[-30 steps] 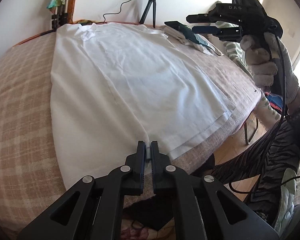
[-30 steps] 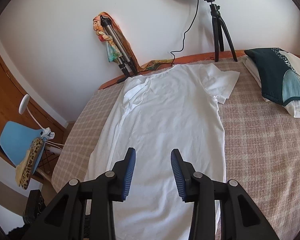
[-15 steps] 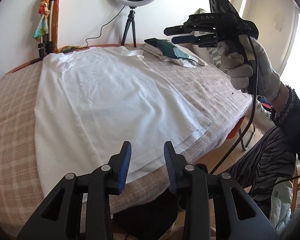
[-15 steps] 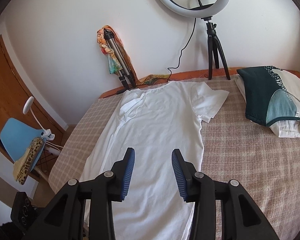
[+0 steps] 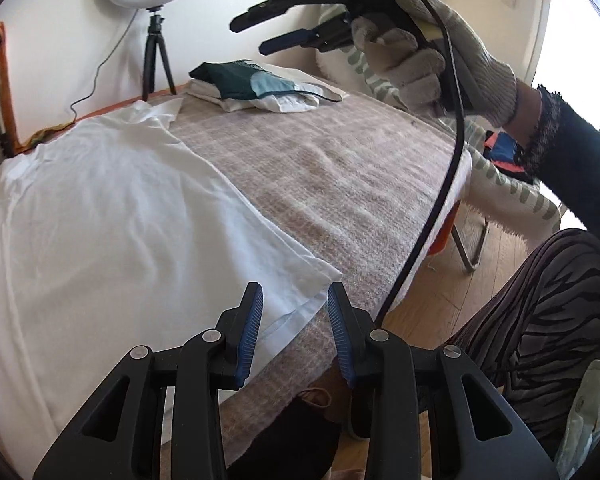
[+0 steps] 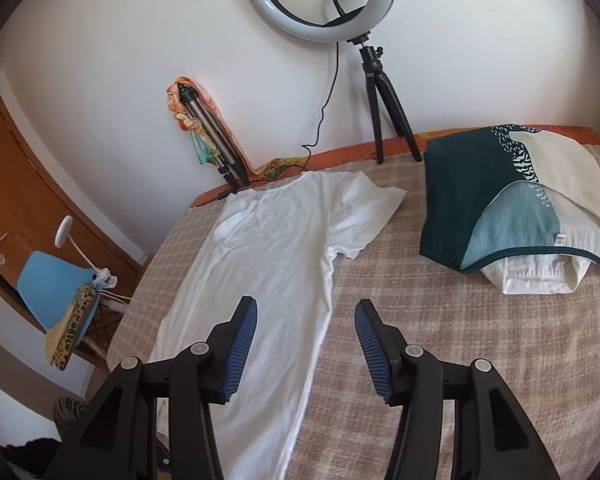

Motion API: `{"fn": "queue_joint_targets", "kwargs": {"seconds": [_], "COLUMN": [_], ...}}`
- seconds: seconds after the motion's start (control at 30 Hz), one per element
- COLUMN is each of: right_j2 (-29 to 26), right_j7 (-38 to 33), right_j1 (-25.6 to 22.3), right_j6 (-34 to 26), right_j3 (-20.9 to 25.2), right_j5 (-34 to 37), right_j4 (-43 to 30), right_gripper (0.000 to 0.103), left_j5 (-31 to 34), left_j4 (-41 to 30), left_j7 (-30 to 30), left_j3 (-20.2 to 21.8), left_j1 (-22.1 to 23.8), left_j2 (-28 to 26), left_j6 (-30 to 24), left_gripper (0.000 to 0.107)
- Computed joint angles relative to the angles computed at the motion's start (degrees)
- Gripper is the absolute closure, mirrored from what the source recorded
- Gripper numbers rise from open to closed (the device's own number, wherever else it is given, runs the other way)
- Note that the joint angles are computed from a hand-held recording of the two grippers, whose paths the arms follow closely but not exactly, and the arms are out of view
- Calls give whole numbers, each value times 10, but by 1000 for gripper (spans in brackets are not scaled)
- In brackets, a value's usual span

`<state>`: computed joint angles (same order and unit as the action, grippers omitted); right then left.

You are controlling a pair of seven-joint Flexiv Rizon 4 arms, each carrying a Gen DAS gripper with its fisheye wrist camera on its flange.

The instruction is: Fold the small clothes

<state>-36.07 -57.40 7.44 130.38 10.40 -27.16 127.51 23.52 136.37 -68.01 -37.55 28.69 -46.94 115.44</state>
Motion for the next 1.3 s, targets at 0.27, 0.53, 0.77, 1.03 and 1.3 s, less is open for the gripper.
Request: {"fn": "queue_joint_targets", "kwargs": {"seconds": [0.27, 0.53, 0.77, 1.03, 1.3], "right_j2": [-65, -174, -272, -266, -273], "right_j7": [96, 237, 326, 312, 253], "right_j1": [-105, -165, -192, -84, -31], "right_j6": [-49, -120, -221, -242, -272], "right_j3": [40, 92, 165, 62, 26], "right_j5": [-159, -329, -421, -287, -211], "right_j4": [-89, -238, -365, -425, -468], "right_gripper": [49, 49, 49, 52, 94], "left_j5": [-59, -51, -27, 0, 16], "left_j4": [-38, -51, -44, -34, -36], "left_j7": [6, -16, -63, -113, -129], "left_j3": [103, 104, 5, -24, -14], "left_j1": [-151, -148, -30, 20, 18], "left_j2": [23, 5, -44, -62, -60], "left_j6": [-1, 20, 9, 30, 45], "left_gripper": [74, 97, 104, 104, 104]}}
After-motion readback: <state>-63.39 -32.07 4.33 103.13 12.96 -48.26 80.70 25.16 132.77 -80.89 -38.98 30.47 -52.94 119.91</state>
